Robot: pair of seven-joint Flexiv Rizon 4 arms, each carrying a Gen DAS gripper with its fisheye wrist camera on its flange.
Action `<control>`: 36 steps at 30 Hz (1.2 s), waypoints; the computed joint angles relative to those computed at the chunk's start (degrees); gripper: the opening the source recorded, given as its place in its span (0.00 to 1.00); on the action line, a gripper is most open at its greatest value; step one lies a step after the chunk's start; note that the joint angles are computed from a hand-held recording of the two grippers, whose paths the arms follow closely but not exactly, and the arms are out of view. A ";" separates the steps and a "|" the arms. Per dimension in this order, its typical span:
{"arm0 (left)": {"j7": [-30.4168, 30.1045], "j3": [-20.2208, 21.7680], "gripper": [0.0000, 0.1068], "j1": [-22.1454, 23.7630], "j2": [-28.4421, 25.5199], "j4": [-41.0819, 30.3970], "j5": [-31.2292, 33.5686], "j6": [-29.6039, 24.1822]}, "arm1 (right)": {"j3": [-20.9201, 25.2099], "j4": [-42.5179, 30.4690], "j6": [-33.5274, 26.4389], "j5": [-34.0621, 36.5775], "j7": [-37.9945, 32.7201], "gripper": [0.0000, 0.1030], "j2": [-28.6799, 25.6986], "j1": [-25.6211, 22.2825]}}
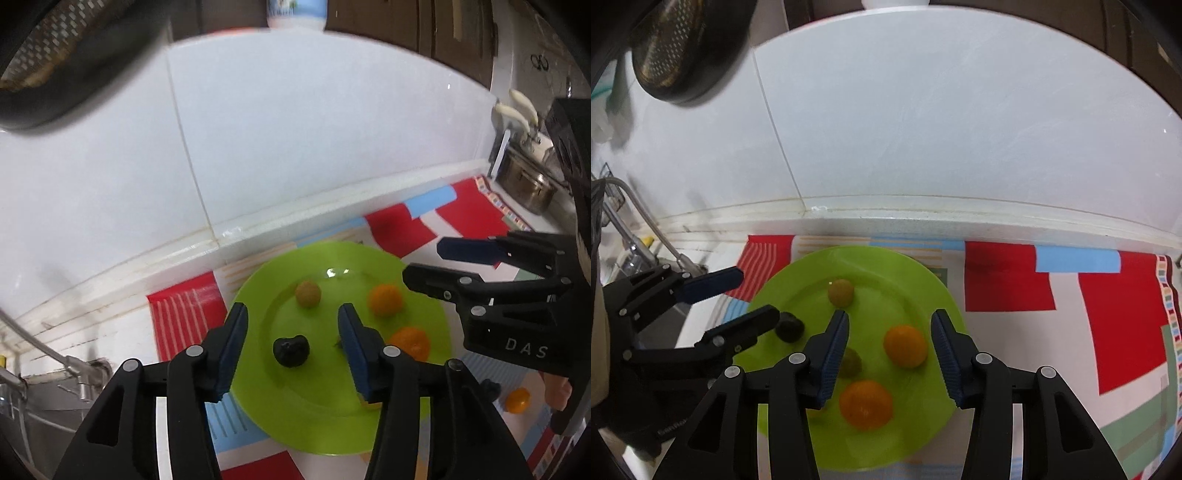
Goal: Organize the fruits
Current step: 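Carry the lime and orange onto the green plate and open both tools, then move both tools back toward the remaining oranges on the cloth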
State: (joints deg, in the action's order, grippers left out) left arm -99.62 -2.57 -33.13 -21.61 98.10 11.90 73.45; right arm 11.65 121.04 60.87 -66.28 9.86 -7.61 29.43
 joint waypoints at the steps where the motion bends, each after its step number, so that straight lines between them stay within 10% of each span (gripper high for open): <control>1: -1.09 0.79 0.53 -0.68 0.56 0.12 0.87 0.14 | 0.18 0.26 -0.47 -0.24 0.78 0.48 0.61 0.17; 19: -21.91 1.18 0.86 -4.72 11.85 5.21 20.20 3.28 | 10.07 5.58 -22.03 0.98 6.38 0.74 13.57 4.80; 36: -47.75 -9.00 0.93 -7.53 15.82 1.08 40.24 -11.24 | 16.60 15.65 -24.76 7.24 5.46 0.78 30.34 3.33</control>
